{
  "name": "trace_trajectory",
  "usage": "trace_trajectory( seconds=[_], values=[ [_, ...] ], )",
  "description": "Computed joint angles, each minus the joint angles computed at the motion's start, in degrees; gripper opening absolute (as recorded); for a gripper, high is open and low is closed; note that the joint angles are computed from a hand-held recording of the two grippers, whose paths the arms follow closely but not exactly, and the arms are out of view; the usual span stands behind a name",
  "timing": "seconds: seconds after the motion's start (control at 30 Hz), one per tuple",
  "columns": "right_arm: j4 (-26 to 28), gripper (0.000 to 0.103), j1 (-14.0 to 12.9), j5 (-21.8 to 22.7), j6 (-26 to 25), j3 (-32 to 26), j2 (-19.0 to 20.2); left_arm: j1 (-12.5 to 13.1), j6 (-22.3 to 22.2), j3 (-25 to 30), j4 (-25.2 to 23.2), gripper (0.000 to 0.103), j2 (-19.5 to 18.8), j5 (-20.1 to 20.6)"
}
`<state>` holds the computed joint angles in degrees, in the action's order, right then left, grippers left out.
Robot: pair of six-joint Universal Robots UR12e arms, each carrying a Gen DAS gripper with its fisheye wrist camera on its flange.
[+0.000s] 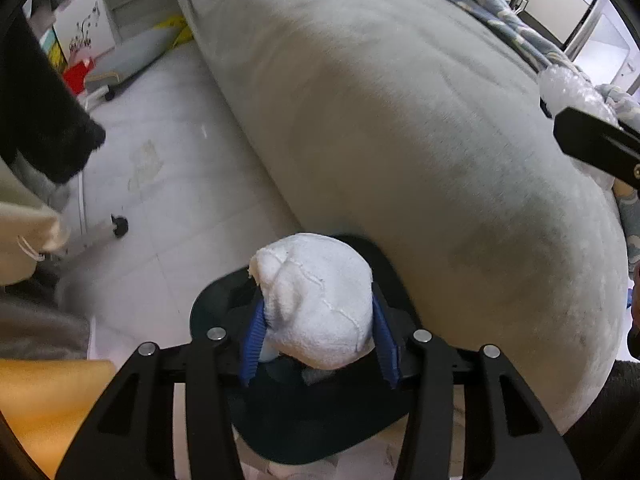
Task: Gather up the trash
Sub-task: 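Open the left gripper over the bin to drop the white ball, then open the right gripper over the bin to drop the bubble-wrap bag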
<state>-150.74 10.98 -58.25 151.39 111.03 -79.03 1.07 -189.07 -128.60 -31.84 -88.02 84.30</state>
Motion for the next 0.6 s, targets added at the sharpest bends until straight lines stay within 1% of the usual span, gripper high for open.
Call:
trace_trajectory(
  seconds=[0.27, 0.3, 0.37, 0.43, 0.47, 0.6],
  values=[
    [2.18, 0.066, 2.39, -0.88, -1.46, -0.98, 1.08, 2.16, 2.19, -1.59, -4.61, 0.055, 1.11, -2.26],
    [2.37, 0.066, 2.6, -1.02, -1.56, -1.08, 1.2, 2.44, 2.57, -1.82, -5.18, 0.059, 1.3, -2.54],
    [2.95, 0.066, 3.09, -1.4, -1.91, -1.23, 1.46, 2.73, 3.12, -2.17, -5.53, 0.062, 1.63, -2.91],
    [3.5, 0.066, 3.61, -1.97, -2.29, -1.34, 1.72, 3.13, 3.63, -2.75, -5.28, 0.071, 2.2, -2.95],
    [3.78, 0.066, 3.9, -2.29, -2.43, -1.41, 1.88, 3.46, 3.89, -3.08, -5.09, 0.074, 2.57, -3.14],
    [5.24, 0.066, 5.02, -3.41, -3.51, -1.9, 2.63, 4.63, 4.28, -4.58, -3.29, 0.08, 4.13, -3.48]
  ],
)
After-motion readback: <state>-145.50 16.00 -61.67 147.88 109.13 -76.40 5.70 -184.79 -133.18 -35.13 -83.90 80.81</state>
